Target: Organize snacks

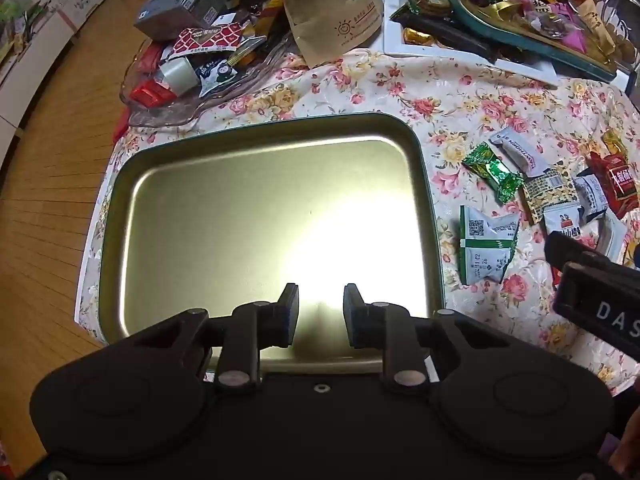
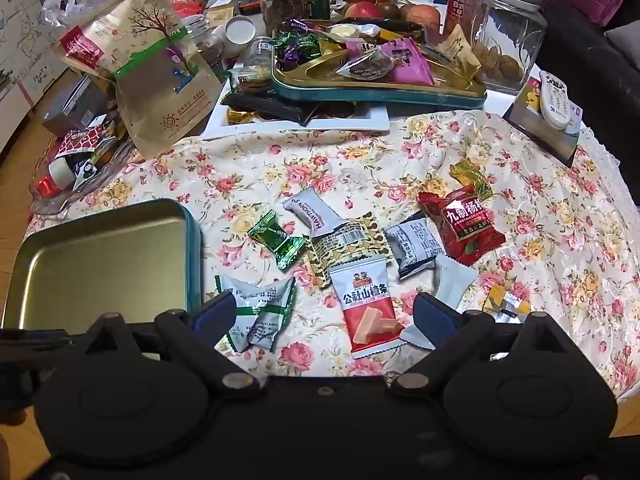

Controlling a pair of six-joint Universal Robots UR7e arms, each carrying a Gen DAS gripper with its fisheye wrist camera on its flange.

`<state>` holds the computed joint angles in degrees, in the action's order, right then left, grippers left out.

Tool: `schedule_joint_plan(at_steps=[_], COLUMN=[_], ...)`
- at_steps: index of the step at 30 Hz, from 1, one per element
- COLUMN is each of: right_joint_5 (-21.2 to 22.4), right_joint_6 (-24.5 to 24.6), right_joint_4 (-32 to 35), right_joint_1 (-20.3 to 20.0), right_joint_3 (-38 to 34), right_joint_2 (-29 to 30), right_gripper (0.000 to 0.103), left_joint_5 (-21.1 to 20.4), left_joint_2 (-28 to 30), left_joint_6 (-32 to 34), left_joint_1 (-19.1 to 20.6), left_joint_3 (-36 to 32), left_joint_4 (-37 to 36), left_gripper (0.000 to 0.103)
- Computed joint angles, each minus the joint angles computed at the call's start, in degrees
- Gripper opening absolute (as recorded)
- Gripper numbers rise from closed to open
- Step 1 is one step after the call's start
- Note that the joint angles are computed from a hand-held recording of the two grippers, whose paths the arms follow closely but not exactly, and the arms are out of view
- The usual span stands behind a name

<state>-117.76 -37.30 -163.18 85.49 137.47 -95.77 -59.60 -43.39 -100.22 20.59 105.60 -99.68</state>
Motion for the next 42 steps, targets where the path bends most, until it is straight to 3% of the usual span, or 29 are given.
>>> schedule_joint_plan(at_steps=[8, 21, 42], right_joint_5=[-1.49, -1.74, -1.86], right_joint_6=[-0.53, -0.99, -1.29], right_joint_4=[0.03, 0.18, -0.15], right_joint_1=[0.84, 1.05, 1.04], right_joint_3=[0.07, 0.30, 0.52], right_joint_2=[0.57, 0.27, 0.31], right_gripper=[0.100, 0.100, 0.100], left_joint_5=[0.64, 0.31, -0.38], left_joint_2=[0.82, 1.08, 1.71], left_joint_6=[-0.06, 2.98, 2.53], left_joint_1=[-1.47, -0.77, -0.59], left_joint_3=[-0.81, -1.98, -2.46], left_joint_4=[4.12, 4.63, 4.91], left_gripper=[0.032, 0.032, 0.032])
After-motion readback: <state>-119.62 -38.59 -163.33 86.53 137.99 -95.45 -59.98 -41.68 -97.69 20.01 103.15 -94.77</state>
